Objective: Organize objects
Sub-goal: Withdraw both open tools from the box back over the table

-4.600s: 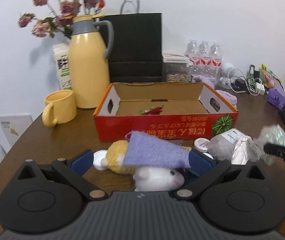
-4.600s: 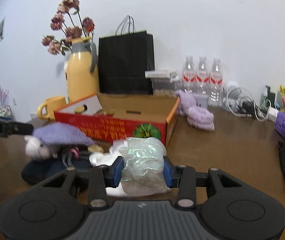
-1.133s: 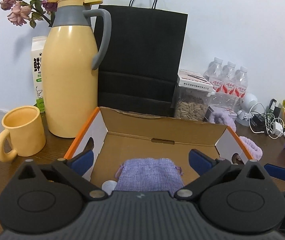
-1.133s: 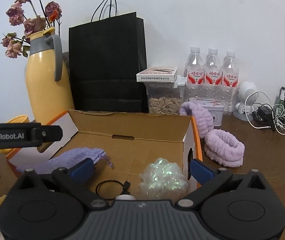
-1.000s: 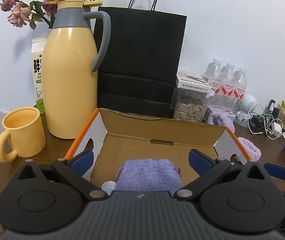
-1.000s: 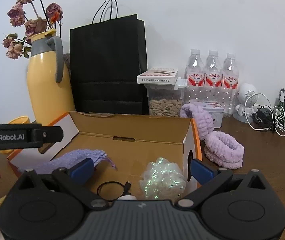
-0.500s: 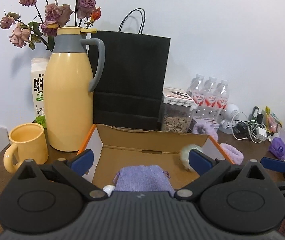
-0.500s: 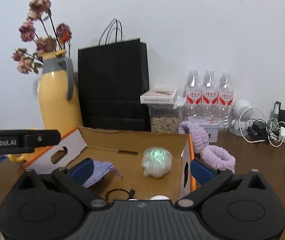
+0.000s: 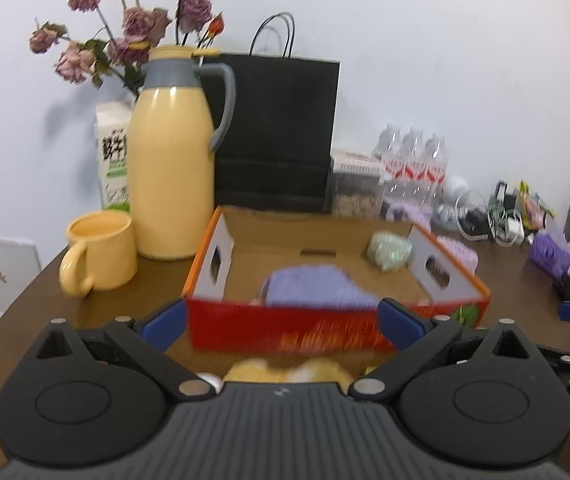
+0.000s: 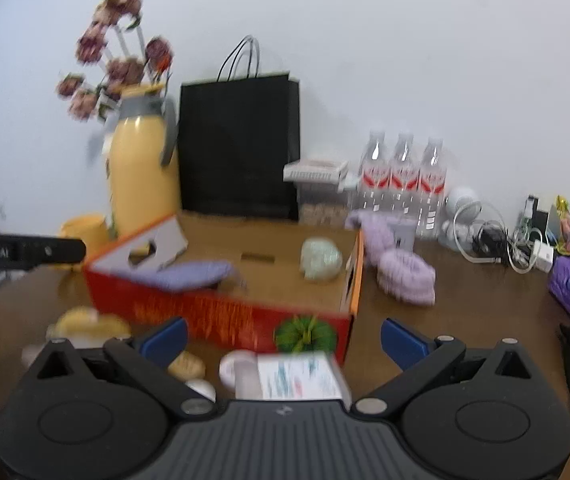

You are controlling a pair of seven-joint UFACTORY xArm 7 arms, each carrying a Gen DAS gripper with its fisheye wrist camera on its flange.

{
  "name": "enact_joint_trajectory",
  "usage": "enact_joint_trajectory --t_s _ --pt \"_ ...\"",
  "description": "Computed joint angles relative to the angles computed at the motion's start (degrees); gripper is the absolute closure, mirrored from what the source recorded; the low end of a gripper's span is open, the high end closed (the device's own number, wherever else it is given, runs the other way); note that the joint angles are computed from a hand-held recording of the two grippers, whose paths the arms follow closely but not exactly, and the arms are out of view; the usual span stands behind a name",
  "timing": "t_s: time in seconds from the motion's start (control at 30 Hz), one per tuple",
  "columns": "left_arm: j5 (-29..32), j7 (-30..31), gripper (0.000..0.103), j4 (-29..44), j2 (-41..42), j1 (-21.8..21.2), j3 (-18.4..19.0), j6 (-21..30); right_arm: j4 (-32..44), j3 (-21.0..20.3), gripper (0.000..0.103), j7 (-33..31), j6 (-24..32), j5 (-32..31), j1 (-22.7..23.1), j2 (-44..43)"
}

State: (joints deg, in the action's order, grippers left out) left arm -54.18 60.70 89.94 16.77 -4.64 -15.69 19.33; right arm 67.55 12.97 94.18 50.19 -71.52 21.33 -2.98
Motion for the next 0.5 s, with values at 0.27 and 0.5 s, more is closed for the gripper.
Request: enact_joint_trajectory --t_s 0.27,0.5 --pt "-5.2 3.5 0.000 -8.1 -5.1 1.3 2.7 2.6 -3.8 1.3 0.000 0.1 0.8 7.3 1.3 -0.8" --pt "0.6 -3.8 0.000 -10.4 -5.9 0.1 5.7 3.0 -5.6 0.7 0.000 -0.2 -1.6 8.8 0.6 -1.3"
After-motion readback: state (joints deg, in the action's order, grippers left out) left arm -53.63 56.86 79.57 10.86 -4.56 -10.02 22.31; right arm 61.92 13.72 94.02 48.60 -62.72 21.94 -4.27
